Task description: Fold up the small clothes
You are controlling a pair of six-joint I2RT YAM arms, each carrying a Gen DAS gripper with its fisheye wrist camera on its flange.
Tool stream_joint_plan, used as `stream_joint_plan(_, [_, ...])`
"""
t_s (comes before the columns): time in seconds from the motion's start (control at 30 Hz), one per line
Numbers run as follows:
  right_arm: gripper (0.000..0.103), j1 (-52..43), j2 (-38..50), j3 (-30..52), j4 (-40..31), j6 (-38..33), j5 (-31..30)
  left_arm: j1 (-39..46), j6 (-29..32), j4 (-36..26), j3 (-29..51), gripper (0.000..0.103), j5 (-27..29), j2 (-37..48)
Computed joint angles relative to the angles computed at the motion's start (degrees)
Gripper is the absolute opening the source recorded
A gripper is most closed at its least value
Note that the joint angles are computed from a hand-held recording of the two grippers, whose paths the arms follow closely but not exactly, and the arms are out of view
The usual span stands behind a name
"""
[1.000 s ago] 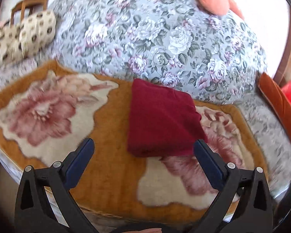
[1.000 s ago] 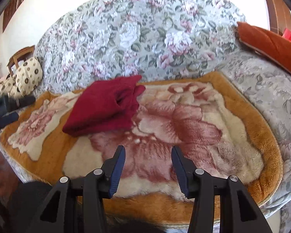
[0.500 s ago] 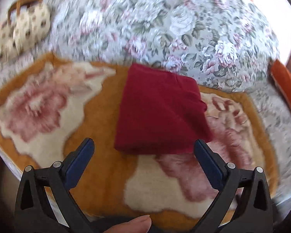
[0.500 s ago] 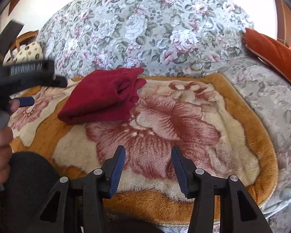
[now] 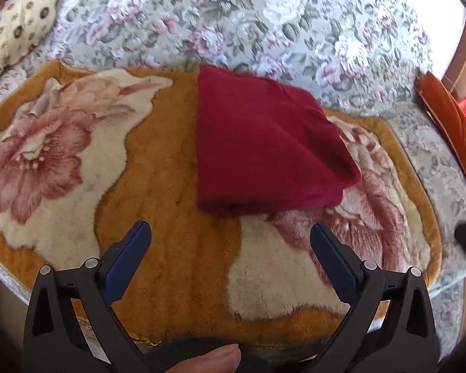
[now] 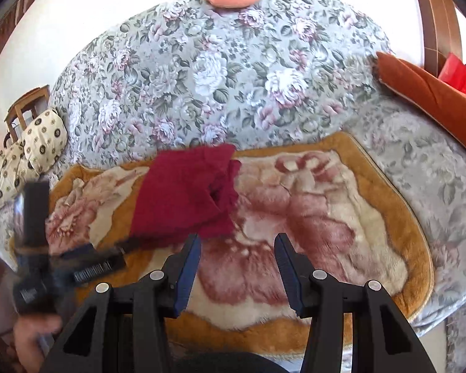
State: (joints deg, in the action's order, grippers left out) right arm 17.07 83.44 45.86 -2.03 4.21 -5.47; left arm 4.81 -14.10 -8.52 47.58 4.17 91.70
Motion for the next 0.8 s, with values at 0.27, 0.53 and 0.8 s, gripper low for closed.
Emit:
stream_joint_plan(0.27, [0.047, 3.7, 11.1, 7.6, -1.1, -1.4, 4.2, 0.1, -0.3, -0.1, 0.1, 0.103, 0.9, 2.6])
stream_joint_plan(0.53, [0.047, -0.2, 14.6, 0.6, 6.5, -9.6, 1.6, -3.5, -1.9, 0.6, -0.4, 0.103, -5.7, 3.6])
stream_joint_plan(0.8, [0.048, -1.9, 12.9, -2.8, 11.2, -9.3, -1.6, -4.4, -0.6, 0.1, 0.4, 0.103, -8.1, 4.8])
